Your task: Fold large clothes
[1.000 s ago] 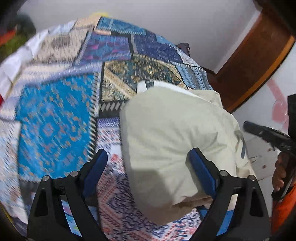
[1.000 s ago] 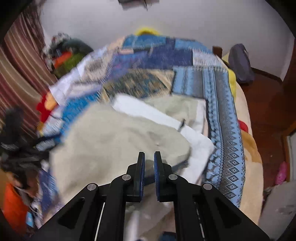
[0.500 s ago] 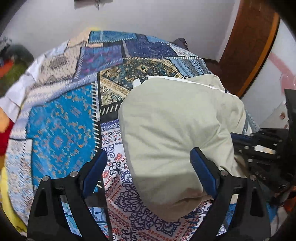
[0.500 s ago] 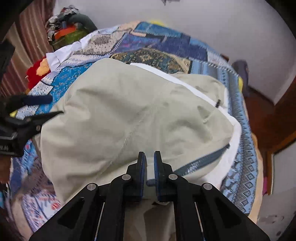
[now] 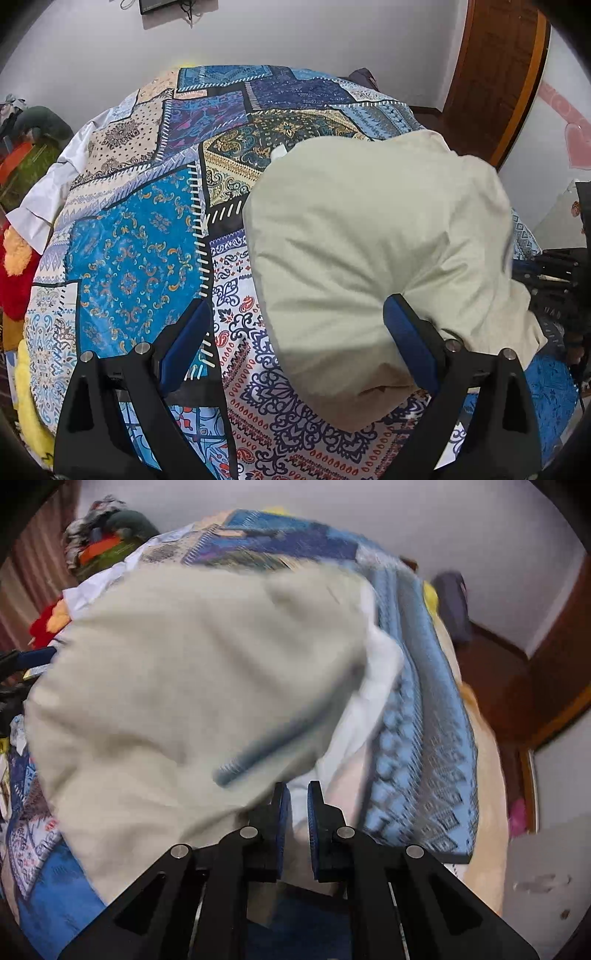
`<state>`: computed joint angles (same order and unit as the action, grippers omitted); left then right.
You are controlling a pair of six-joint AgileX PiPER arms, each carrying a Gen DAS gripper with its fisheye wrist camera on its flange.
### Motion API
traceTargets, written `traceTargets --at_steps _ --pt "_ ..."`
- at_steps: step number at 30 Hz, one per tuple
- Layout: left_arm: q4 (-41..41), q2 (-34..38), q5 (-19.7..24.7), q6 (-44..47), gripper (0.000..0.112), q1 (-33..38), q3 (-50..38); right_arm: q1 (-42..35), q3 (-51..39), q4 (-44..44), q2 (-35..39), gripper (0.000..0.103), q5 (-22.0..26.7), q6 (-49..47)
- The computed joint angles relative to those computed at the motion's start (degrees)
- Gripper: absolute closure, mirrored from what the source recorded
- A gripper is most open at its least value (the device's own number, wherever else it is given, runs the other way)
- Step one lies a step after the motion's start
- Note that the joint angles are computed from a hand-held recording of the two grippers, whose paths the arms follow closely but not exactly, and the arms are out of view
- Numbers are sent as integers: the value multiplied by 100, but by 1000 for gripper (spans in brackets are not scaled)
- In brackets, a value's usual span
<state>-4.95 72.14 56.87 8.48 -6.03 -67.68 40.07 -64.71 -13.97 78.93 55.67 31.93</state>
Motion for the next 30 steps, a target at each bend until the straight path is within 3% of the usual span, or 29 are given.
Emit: traceTargets --at_steps 3,10,14,19,22,27,30 --pt "122 -33 20 -40 15 -70 18 -368 93 506 -108 97 -137 -389" --pt "419 -233 -12 -67 15 -240 185 -279 85 283 -72 96 -98 -415" --pt "453 -266 -68 -190 15 -264 245 -618 -306 612 -202 95 513 -278" --pt "284 -150 -30 -128 15 -180 160 -1352 -397 1847 -1018 95 30 -728" --pt "403 -177 -49 -207 15 -257 175 -1015 -669 1483 -758 95 -162 -406" --pt "634 -296 -132 -217 15 -418 273 -275 -825 -286 746 95 307 788" --pt "586 -334 -193 -57 15 -360 333 -391 -367 -190 480 95 -234 793"
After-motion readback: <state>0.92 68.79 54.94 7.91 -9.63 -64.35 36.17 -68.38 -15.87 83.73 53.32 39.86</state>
